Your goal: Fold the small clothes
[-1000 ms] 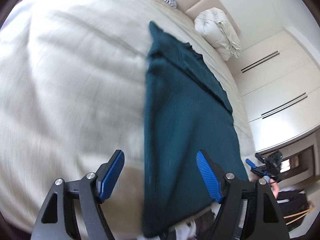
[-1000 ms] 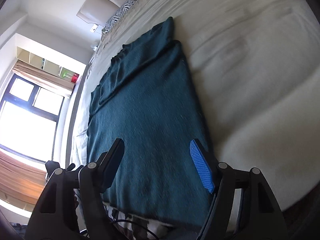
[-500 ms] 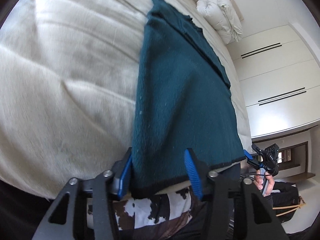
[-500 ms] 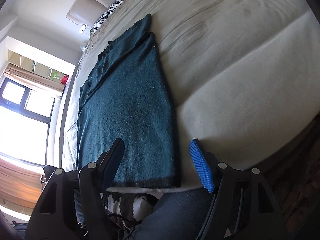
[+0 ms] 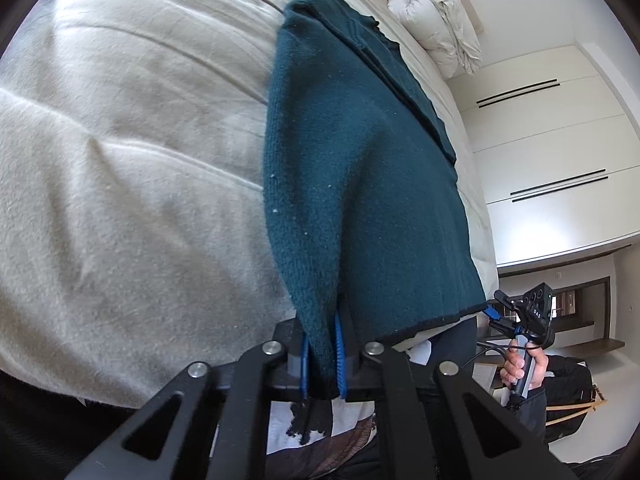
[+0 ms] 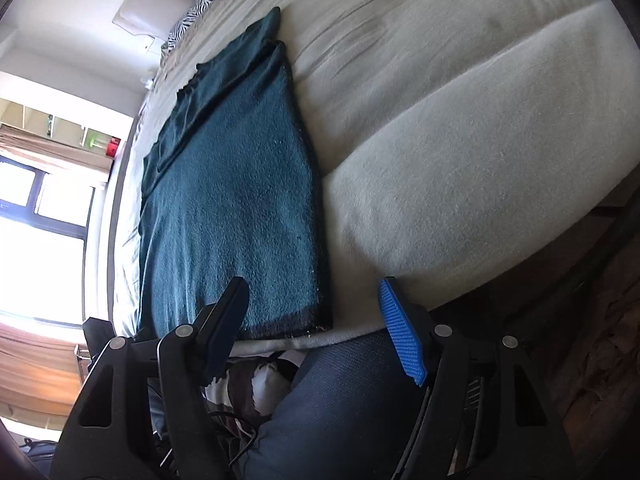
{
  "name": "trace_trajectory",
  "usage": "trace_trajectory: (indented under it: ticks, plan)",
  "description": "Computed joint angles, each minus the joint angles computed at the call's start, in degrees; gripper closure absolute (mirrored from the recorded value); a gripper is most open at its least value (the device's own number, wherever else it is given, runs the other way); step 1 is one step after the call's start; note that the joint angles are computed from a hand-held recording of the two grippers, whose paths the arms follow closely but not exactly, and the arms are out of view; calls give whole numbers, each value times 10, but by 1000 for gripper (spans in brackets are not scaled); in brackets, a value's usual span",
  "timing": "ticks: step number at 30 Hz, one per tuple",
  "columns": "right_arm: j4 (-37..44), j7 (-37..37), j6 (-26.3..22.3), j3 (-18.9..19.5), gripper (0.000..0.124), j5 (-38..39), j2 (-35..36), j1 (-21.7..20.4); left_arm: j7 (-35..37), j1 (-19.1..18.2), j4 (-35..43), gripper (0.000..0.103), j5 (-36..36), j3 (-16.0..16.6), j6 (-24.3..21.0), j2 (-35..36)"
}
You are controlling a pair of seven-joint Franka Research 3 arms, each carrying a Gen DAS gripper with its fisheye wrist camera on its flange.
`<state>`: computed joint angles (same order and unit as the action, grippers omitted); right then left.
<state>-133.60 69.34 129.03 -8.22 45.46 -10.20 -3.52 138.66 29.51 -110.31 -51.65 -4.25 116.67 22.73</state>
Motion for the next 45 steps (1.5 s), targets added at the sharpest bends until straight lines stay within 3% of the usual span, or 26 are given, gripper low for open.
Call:
trace_trajectory:
  ticks: [10, 12, 21, 32, 40, 45]
  plan:
    - [13, 5, -21, 5, 99, -7, 16, 2, 18, 8, -10, 93, -20, 3, -10, -10]
    - [10, 8, -16, 7, 114, -14, 15, 2, 23, 10, -9, 93, -24, 5, -17, -11]
    - [-2, -9, 9, 4, 117, 21, -10, 13, 28, 25, 8, 94, -65, 8, -63, -7]
    - [11, -64, 27, -14, 117, 174, -21, 21, 13, 52, 45, 95, -150, 9, -116, 14]
    - [45, -106, 49, -13, 117, 283, 1, 23, -14, 67, 74, 95, -212, 4, -135, 29]
    - [77, -118, 58, -5, 117, 320, 24, 23, -32, 64, 101, 96, -236, -4, -117, 42]
